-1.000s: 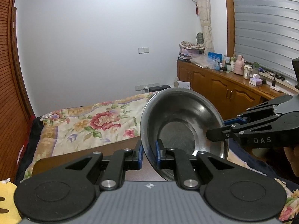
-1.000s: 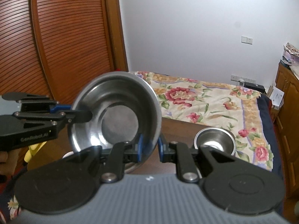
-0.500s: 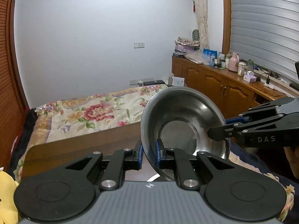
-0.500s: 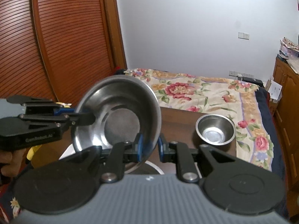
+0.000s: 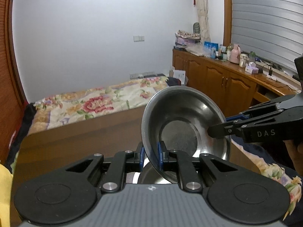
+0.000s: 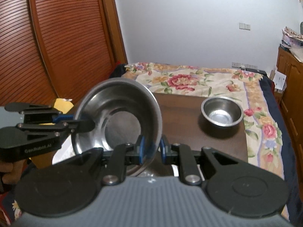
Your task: Organize plates and bowls
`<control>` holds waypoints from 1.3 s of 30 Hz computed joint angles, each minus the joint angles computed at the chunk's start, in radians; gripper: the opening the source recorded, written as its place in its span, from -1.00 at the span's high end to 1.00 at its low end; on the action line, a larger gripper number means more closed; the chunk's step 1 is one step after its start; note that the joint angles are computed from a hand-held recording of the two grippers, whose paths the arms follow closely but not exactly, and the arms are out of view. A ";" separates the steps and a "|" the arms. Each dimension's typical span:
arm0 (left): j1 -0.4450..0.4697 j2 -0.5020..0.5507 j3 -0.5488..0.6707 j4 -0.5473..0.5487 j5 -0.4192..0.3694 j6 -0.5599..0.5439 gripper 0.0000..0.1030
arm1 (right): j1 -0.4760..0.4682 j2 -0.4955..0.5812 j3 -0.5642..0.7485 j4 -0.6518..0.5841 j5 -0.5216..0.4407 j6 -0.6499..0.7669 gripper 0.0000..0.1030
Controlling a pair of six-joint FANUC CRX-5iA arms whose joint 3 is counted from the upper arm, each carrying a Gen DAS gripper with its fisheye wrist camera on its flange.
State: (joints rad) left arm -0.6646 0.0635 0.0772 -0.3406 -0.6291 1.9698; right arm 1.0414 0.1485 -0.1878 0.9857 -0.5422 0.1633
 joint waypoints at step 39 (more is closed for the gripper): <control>0.010 0.064 -0.086 0.046 0.006 -0.013 0.65 | 0.006 0.076 -0.076 0.098 0.008 -0.150 0.64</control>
State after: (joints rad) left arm -0.6545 0.1274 -0.0091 -0.2948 -0.6232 1.9564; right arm 1.0474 0.2244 -0.2641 1.0832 -0.5340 0.0130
